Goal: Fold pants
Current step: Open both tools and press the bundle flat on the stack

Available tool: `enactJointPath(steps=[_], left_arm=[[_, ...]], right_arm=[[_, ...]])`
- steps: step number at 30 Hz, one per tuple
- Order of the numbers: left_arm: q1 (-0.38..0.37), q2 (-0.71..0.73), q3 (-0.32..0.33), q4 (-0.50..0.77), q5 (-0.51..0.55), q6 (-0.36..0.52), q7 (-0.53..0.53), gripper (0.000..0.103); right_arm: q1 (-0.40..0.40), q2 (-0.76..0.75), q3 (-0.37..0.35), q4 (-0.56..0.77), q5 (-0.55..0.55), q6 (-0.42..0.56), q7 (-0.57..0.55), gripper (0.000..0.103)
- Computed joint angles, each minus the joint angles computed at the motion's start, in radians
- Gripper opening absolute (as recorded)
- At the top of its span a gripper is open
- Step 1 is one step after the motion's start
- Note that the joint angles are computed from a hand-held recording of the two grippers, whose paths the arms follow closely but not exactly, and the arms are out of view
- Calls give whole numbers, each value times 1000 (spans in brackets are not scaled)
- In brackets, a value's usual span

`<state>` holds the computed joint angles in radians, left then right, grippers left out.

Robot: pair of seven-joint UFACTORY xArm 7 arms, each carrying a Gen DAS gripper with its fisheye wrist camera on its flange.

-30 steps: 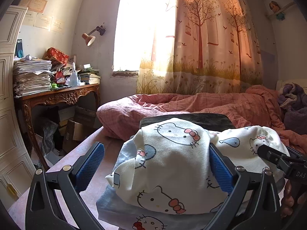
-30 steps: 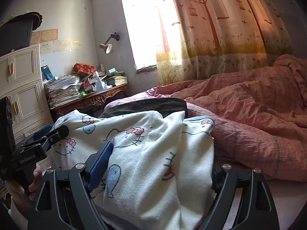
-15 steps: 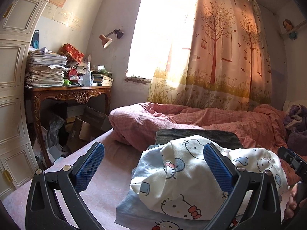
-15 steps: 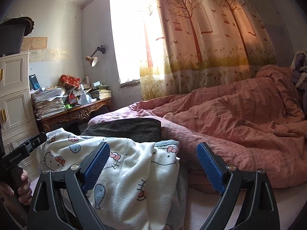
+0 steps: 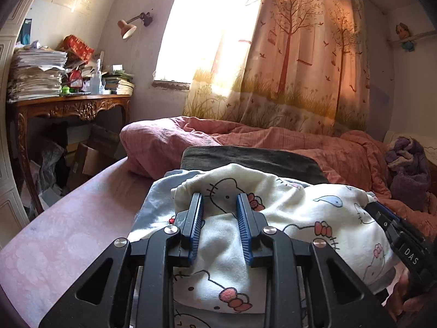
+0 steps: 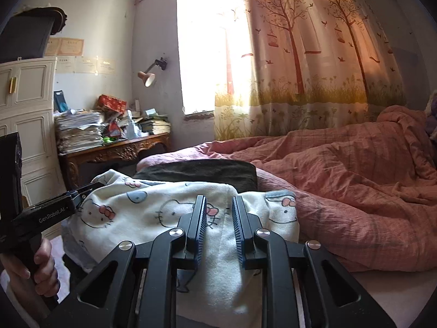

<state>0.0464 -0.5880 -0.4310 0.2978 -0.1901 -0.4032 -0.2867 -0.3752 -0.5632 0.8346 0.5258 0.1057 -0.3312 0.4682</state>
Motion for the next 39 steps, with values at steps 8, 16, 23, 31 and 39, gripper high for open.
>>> enactJointPath(steps=[8,16,23,31,39], left_arm=[[-1,11,15,-11,-55,-9,-11,47],[-43,-20,86,-4,27,73,-26,45],[155,-201,-109,-18,48,158,-84,44],[141,-291,-77,-23,142,182,-152,44],[133,-419,-103,-23,209,224,-226,47]], right_arm=[[-133,43,126,18,22,14,-3,21],[19,96,-40,17,-38,39,0,21],[186,71,-226,5,-40,82,-28,21],[242,-2,-307,-13,-69,103,-17,28],[286,-100,-367,-41,-91,108,-4,58]])
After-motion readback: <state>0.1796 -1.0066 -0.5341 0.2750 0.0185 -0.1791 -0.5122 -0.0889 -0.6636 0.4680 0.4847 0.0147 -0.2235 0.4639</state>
